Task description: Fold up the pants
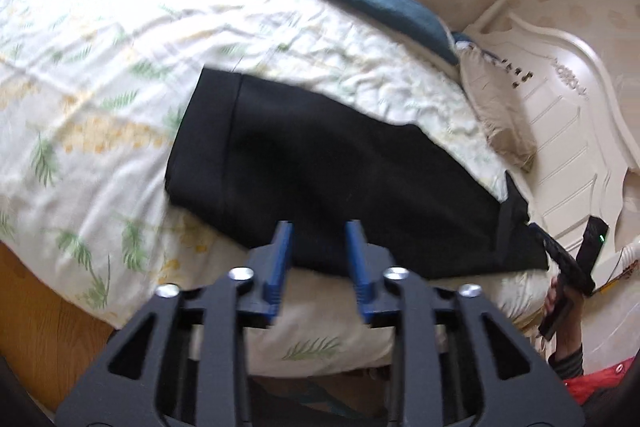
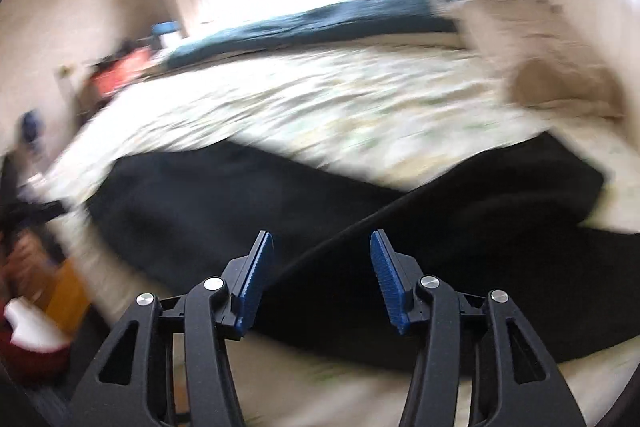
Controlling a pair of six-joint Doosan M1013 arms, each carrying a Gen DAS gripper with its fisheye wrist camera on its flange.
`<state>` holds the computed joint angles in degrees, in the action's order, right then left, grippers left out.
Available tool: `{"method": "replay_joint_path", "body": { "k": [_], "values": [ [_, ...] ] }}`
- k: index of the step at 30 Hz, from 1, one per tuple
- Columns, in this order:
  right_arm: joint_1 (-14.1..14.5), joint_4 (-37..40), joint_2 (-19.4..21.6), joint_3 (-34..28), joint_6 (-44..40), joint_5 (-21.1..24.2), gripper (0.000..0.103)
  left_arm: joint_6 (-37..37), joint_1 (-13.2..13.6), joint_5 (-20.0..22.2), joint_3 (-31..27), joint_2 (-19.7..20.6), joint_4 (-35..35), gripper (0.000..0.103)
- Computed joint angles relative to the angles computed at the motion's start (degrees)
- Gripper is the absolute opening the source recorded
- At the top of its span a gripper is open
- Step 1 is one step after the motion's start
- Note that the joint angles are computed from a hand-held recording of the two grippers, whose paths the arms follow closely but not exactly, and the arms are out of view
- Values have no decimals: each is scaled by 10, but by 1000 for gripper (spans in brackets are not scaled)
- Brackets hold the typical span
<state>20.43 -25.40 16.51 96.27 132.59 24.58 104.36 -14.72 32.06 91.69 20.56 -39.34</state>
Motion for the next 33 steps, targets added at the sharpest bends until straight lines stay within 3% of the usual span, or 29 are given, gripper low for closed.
{"method": "replay_joint_path", "body": {
  "k": [2,5,7,10,12,14,17,19,20,22,23,25,30,32,33],
  "values": [
    [-21,-60,16,-38,66,59,52,-8,-4,0,-23,13,14,42],
    [-63,-34,59,-116,89,149,52,-44,-13,5,-72,47,61,57],
    [-93,13,96,-174,75,209,52,-95,-20,6,-98,66,126,59],
    [-117,29,160,-268,80,342,52,-146,-26,29,-138,100,180,59],
    [-125,34,192,-311,77,407,52,-164,-23,45,-150,115,162,64],
    [-133,44,218,-345,82,456,52,-163,-21,25,-137,113,141,69],
    [-140,55,249,-384,78,518,52,-155,-22,13,-131,112,127,74],
    [-147,81,261,-397,72,537,52,-147,-22,7,-128,112,116,78],
    [-148,83,258,-390,75,528,52,-147,-23,5,-127,113,114,81],
    [-150,84,246,-370,78,507,37,-154,-24,4,-129,114,122,82],
    [-151,85,238,-358,71,493,24,-158,-26,3,-130,115,128,84],
    [-158,103,202,-305,64,422,12,-158,-28,2,-131,116,134,86],
    [-168,82,82,-145,115,229,10,-159,-33,-9,-127,115,157,89],
    [-174,60,18,-62,166,140,10,-160,-34,-12,-125,115,162,89],
    [-171,38,-4,-37,199,119,10,-162,-34,-14,-124,114,164,89]
  ]
}}
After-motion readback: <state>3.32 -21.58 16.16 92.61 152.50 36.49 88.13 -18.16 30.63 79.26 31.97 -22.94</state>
